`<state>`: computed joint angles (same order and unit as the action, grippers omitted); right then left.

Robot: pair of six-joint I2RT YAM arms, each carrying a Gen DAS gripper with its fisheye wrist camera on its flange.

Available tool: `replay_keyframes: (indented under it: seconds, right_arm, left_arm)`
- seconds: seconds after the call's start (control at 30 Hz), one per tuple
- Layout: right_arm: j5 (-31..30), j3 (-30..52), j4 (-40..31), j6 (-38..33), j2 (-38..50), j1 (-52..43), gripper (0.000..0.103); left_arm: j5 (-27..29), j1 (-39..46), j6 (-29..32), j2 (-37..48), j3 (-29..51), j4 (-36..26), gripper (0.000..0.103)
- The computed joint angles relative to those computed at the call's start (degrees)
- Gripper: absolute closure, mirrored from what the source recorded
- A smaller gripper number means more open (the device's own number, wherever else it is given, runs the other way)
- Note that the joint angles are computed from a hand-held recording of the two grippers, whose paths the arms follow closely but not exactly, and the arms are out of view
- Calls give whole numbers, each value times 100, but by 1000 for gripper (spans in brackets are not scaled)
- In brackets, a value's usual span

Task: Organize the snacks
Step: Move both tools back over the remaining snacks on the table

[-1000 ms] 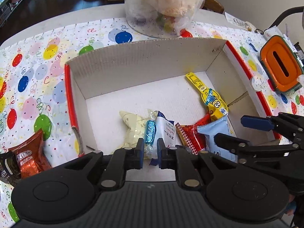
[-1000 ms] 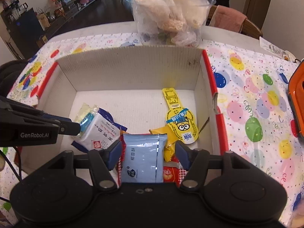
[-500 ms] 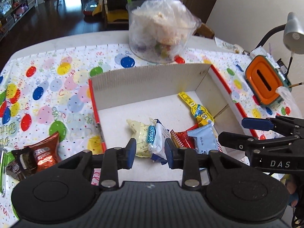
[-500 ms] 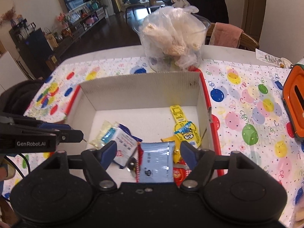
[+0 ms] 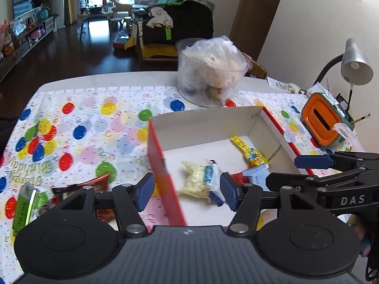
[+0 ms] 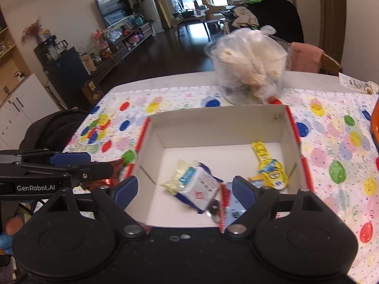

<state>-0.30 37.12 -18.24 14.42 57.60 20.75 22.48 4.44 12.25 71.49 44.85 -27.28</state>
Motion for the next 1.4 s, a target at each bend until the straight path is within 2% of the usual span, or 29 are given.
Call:
replay_keyframes:
  seconds: [0.1, 0.33, 0.4, 0.53, 0.83, 1.1, 1.4]
  right_arm:
    - [280, 23, 84, 308, 35, 469, 6]
    - [1047, 212, 404, 968, 481, 1586, 0]
    - [1233, 308, 525, 1149, 708, 1876, 0]
    - [1596, 610, 688, 1478, 1316, 2350, 0]
    - [2104, 1587, 753, 2023, 2864, 3041, 0]
    - [2236, 2610, 501, 2244, 4117, 3209, 0]
    - [2461, 3805, -21, 1949, 5350, 3221, 2]
  left_arm:
    - [319, 506, 362, -30, 33, -146, 34]
    - [1086, 1781, 1545, 374, 430, -698, 31]
    - [1262, 2152, 1926, 509, 535, -793, 25]
    - [1538, 2846, 2656, 1014, 918, -1111, 24]
    - [1674, 3976, 4095, 2488, 1978, -1716, 23]
    - [1514, 4452, 4712, 3680, 2910, -1897, 23]
    - [1079, 4489, 4654, 4719, 3594, -1685, 23]
